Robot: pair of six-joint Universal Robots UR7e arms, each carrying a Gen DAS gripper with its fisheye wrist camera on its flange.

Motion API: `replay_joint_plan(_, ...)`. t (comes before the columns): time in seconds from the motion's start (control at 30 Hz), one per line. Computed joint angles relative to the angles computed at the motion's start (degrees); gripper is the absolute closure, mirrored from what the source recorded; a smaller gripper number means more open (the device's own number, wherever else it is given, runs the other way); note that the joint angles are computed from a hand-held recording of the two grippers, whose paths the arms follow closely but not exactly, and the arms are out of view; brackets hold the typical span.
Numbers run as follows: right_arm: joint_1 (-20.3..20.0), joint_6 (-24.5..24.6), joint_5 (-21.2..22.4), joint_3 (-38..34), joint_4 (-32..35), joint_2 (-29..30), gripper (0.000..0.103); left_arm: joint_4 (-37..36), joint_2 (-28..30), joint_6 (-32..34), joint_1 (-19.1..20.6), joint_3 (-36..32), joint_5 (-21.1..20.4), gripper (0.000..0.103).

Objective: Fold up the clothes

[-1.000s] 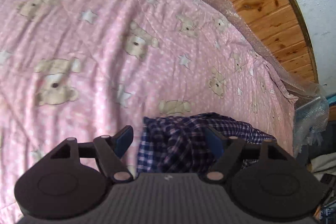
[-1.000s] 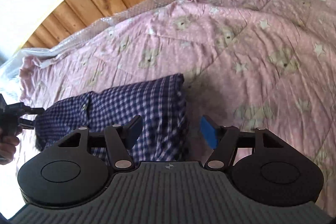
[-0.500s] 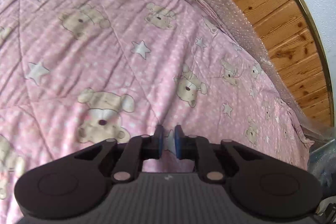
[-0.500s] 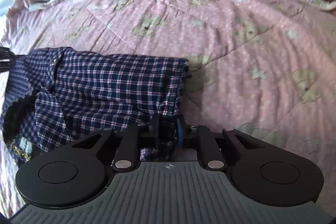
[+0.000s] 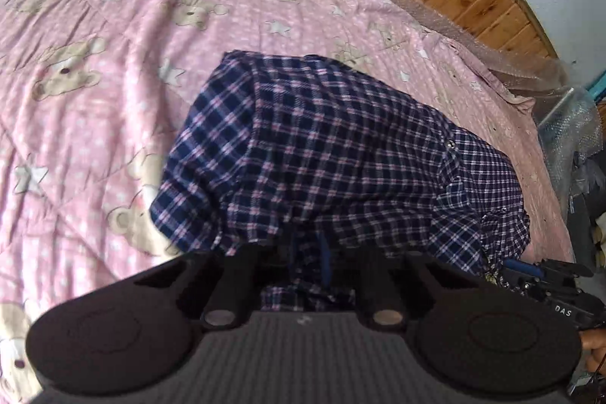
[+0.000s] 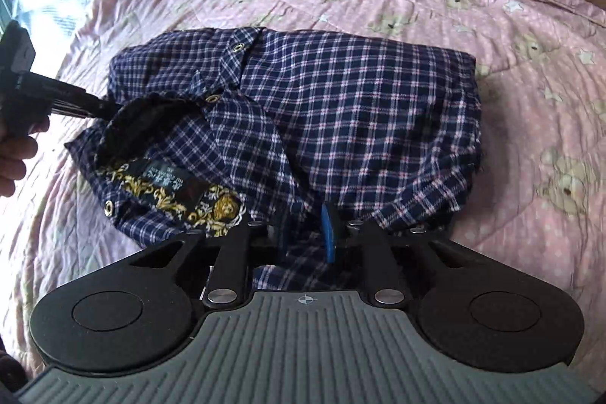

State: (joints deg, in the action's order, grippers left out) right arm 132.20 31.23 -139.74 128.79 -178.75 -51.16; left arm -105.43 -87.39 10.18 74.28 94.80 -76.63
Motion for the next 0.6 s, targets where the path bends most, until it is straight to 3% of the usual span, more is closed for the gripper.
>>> replay_joint_plan(0.07,-0.8,2.1,2.6,-1.0,8.1,-3.0,0.084,1.4,-1.9,-3.3,-1.7,0.5,2.7,0.090)
replay_joint_plan(0.1,-1.5,1.5,4.3,-1.7,11.3,-4.7,0.083,2.3,-3.0,-4.6,-2.8,0.8,3.8,0.070)
replay_joint_plan(0.17,-2.0,-1.5,6.9,-3.0,15.8,-8.5,0.077,3.0,-6.3,-9.0,-4.6,1.8,1.4,0.048)
replay_joint_plan(0.2,-2.4,-4.4,7.6,-3.7,16.3,-9.8,0.072,3.6,-7.9,-11.1,-5.4,2.7,-0.3,0.042)
replay_joint_plan(0.27,-3.1,-14.7,6.9,-5.6,12.2,-10.8,0.031,4.4,-10.1,-17.4,-6.6,6.3,-2.5,0.033)
replay_joint_plan(0.33,-6.3,-25.2,10.0,-7.6,9.4,-11.3,0.017,3.9,-12.1,-24.3,-7.5,10.6,-4.0,0.031)
replay_joint_plan(0.43,-13.5,-38.3,17.2,-11.8,10.6,-11.0,0.017,-3.6,-14.4,-36.0,-9.1,18.4,-0.5,0.030)
replay_joint_plan(0.47,-16.1,-41.6,19.2,-13.3,11.6,-10.3,0.017,-8.6,-15.6,-38.4,-10.1,21.2,0.8,0.015)
replay_joint_plan(0.53,-20.6,-47.2,23.7,-16.2,14.8,-8.8,0.017,-14.4,-16.7,-43.7,-13.5,24.9,7.4,0.015)
replay_joint_plan(0.6,-24.3,-50.7,30.4,-19.0,19.7,-7.5,0.020,-17.6,-17.0,-47.9,-15.7,27.2,11.4,0.018)
